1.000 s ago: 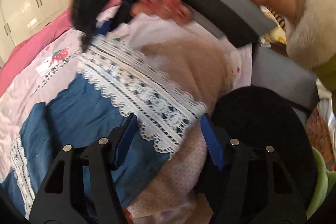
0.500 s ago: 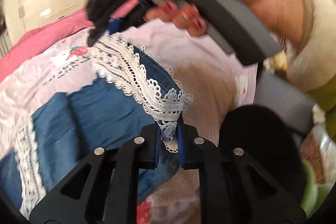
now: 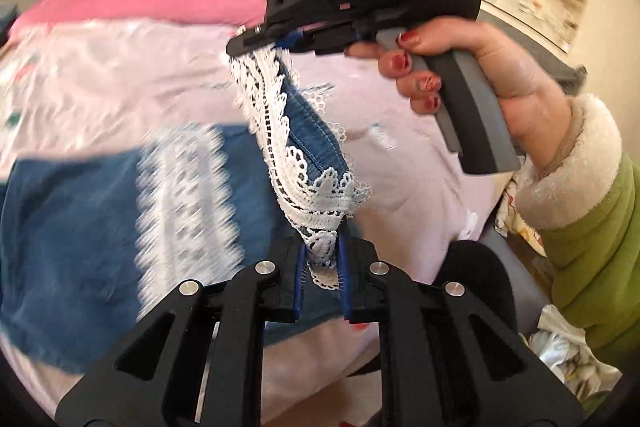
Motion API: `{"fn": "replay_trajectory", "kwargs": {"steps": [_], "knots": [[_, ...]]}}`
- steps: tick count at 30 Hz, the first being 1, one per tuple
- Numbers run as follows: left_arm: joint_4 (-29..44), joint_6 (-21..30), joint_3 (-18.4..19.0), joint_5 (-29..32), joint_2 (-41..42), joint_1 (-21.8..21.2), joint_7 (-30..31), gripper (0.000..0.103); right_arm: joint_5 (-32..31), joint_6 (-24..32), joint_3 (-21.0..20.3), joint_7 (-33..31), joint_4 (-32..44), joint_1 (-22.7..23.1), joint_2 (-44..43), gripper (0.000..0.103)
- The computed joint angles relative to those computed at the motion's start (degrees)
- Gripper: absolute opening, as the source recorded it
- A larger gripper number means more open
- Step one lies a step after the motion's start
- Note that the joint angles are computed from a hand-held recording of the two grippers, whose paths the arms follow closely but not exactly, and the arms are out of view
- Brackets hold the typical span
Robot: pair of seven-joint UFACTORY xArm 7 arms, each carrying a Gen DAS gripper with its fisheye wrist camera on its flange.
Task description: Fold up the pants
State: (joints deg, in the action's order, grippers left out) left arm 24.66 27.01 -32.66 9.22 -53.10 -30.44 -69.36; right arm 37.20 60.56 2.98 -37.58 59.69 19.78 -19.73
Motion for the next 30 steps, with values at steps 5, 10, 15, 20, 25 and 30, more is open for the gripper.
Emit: {"fn": "replay_trajectory", "kwargs": {"steps": [5,10,15,20,25,30], "knots": [[-7.4,0.7,3.2,-4.3,-7.0,-4.8,-3.7,0.007,-6.2,-4.6,6.0,6.0,-0.2,2.4,4.0,0.012],[-8.6,1.5,4.0,-4.7,-8.1,-5.6,-3.8,0.008,-11.1,-7.5,7.9,10.2,-0.5,4.4,6.9,0.012],[-10.2,2.0,5.8,-6.1,-9.0,-7.1,-3.5,0.011,-12.8,-8.6,7.8,12.0,-1.0,5.6,7.6,0.013],[-8.4,2.6,5.1,-5.9,-7.6,-6.3,-3.2,0.027,-9.5,-8.8,6.4,11.7,-1.2,5.7,6.5,0.061],[-7.6,4.0,4.1,-5.3,-8.0,-5.7,-3.4,0.045,-6.4,-10.2,3.9,8.7,-3.5,5.1,2.2,0.064],[-6.2,9.2,3.1,-4.2,-11.6,-4.9,-3.5,0.063,-3.1,-9.9,0.6,5.7,-6.4,3.6,-1.7,0.065]]}}
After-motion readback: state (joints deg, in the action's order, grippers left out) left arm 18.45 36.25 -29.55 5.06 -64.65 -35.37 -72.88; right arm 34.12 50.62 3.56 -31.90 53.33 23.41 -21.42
